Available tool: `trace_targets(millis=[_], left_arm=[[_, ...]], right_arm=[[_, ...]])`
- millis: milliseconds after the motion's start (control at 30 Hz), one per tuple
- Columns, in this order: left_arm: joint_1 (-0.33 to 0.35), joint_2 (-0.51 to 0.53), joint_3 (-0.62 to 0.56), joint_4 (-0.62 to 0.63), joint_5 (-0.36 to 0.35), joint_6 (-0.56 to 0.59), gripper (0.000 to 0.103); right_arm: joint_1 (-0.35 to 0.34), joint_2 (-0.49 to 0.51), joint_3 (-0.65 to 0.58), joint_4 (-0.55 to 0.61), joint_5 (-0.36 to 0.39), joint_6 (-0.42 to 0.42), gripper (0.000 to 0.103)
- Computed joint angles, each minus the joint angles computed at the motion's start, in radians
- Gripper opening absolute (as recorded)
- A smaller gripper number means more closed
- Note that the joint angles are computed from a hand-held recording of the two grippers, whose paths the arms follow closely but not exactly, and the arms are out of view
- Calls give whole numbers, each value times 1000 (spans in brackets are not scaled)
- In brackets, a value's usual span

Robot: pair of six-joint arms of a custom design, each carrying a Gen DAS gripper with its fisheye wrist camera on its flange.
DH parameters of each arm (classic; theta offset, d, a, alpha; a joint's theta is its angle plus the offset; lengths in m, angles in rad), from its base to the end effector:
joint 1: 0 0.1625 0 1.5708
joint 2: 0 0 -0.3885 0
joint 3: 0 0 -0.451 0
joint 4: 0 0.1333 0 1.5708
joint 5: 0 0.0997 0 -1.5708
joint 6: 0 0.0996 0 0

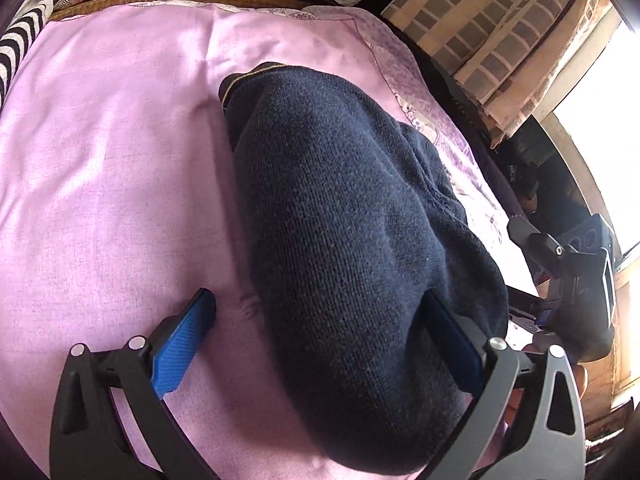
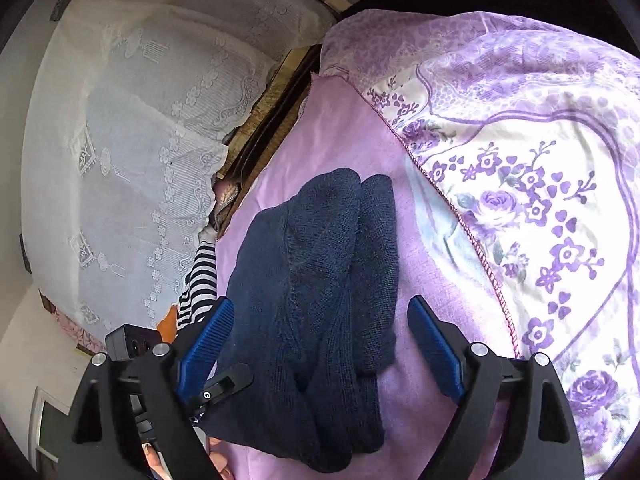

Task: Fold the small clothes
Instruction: 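Grasp the folded cardigan bundle with both grippers and lift it, then carry the cardigan with both grippers onto the striped shirt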

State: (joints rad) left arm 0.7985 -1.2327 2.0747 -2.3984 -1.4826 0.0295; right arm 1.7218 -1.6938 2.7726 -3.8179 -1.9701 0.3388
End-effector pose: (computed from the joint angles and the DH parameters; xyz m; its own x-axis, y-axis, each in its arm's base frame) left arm -0.2663 -0.4770 0.0919 -0.6917 0.7168 -0.0876 0.7184 0.6954 0.0170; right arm 0.1370 -0.2714 0.2063 -0.9294 0.3315 -0.1622 0.2650 0.2938 -0.9184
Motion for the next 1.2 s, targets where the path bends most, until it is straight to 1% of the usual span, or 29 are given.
trace_targets(millis=[100, 200, 267, 300, 333, 367, 400, 433, 467, 500, 600, 667, 767, 833, 900, 1000, 1100, 1200], left_arm=[[-1, 22, -13, -3, -6, 3, 99], [4, 36, -23, -3, -23, 7, 99], [6, 40, -24, -6, -25, 15, 99], [4, 39, -19, -13, -22, 22, 99], [1, 36, -13, -20, -16, 30, 99], [-3, 32, -7, -26, -10, 38, 99], [-6, 28, 0, -32, -5, 44, 99], [-8, 22, 10, -44, -1, 50, 98], [-9, 15, 18, -56, -6, 59, 89], [-8, 7, 24, -58, -24, 77, 80], [-27, -6, 49, -100, 9, 88, 74], [-28, -12, 55, -111, 10, 88, 71], [-35, -34, 75, -139, 12, 92, 66], [-58, -60, 104, -172, 42, 105, 64], [-76, -96, 134, -197, 66, 120, 64], [-80, -150, 150, -184, 80, 132, 64], [-74, -207, 157, -157, 112, 165, 64], [-53, -265, 157, -132, 160, 217, 64]], right_arm=[[-22, 3, -26, 59, 29, -17, 91], [-2, 39, -89, 149, -38, -51, 92], [20, 78, -125, 172, -92, -72, 91], [30, 91, -137, 181, -115, -78, 88], [42, 102, -145, 182, -145, -79, 71], [43, 109, -146, 176, -156, -76, 59], [29, 107, -136, 154, -130, -76, 53], [26, 110, -129, 128, -118, -83, 50], [29, 116, -126, 106, -116, -94, 46], [44, 136, -131, 80, -136, -110, 43], [95, 200, -157, 12, -210, -176, 41], [121, 235, -171, -41, -240, -230, 40], [180, 315, -207, -146, -296, -347, 39], [220, 365, -234, -211, -332, -429, 39], [253, 400, -251, -265, -357, -484, 38], [301, 431, -268, -299, -384, -499, 39], [341, 482, -316, -284, -403, -494, 39], [356, 533, -372, -234, -377, -442, 39]])
